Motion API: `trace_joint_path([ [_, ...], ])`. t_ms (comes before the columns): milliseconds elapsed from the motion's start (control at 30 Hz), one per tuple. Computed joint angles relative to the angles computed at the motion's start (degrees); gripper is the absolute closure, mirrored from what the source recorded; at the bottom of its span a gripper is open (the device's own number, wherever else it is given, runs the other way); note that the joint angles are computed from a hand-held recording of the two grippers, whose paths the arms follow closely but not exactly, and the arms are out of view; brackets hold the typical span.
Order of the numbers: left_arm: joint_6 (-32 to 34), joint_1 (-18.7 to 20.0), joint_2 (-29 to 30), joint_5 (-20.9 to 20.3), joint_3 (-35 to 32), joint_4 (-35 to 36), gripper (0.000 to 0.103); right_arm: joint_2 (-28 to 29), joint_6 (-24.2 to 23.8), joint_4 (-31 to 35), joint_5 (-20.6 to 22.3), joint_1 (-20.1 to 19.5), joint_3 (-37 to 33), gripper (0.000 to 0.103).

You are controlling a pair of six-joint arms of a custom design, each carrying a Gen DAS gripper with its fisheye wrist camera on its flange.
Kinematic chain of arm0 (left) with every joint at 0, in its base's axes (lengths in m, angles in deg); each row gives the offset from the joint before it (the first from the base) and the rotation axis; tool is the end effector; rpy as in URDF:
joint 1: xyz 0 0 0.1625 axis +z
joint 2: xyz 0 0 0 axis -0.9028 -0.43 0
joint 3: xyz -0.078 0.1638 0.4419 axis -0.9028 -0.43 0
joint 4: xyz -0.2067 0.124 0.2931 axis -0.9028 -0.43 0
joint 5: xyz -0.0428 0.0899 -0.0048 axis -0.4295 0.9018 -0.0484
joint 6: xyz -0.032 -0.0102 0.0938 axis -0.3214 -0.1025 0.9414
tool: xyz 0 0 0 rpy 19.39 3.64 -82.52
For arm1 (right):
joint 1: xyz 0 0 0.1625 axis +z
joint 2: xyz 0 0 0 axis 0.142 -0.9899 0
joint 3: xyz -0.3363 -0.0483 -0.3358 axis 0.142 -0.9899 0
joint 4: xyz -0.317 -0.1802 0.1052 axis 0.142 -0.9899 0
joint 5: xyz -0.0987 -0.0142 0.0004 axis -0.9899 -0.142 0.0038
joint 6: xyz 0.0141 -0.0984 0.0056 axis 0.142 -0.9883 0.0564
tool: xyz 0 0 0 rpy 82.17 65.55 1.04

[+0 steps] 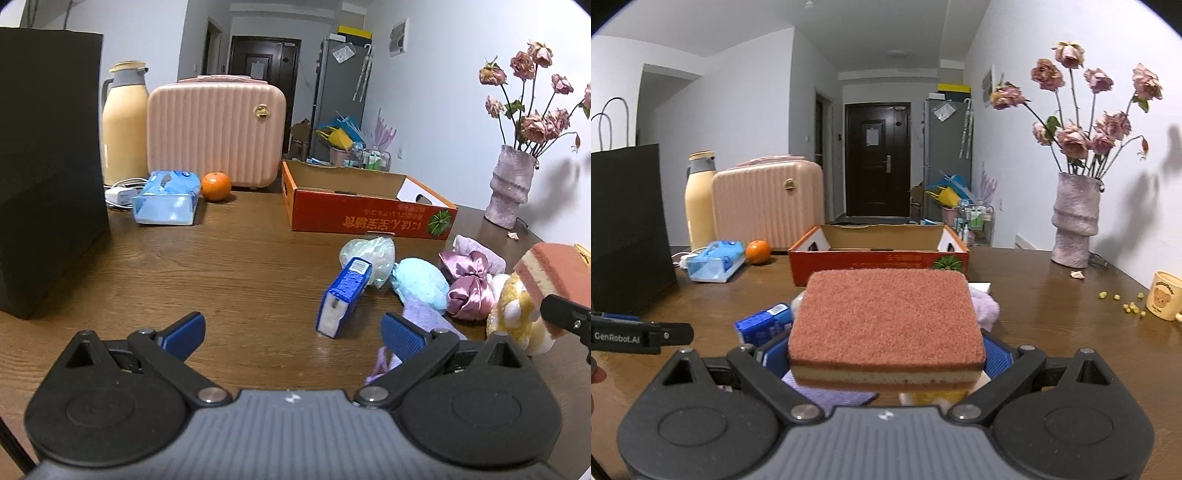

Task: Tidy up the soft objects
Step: 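Lift the sponge block with the right gripper while the left gripper grasps the purple linen pouch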

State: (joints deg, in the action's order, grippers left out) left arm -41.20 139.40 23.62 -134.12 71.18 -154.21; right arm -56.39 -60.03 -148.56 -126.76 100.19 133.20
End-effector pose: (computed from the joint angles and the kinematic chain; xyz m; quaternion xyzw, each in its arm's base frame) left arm -0.0239 -0.7683 0.3042 0.2270 0.8336 -0.4327 0.2576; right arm 0.3129 -0.6941 0.0223 0.2002 -0.7674 0.5213 0.3149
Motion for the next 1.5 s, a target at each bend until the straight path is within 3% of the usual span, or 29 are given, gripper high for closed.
trace_joint_path([
  [567, 1.0, -2.3, 3.8, -0.1, -3.3, 9.5, 0.000, -2.6, 1.8, -2.0, 0.9, -3.0, 3.3, 0.005],
  [1100, 0.0, -3.1, 8.9, 3.4, -7.7, 17.5, 0.000, -4.3, 2.5, -2.7, 1.6, -6.1, 5.0, 0.005],
  [1500, 1.2, -2.9, 10.8, 4.7, -8.7, 17.3, 0.000, -4.4, 0.2, -1.0, 1.9, -7.0, 3.8, 0.005],
])
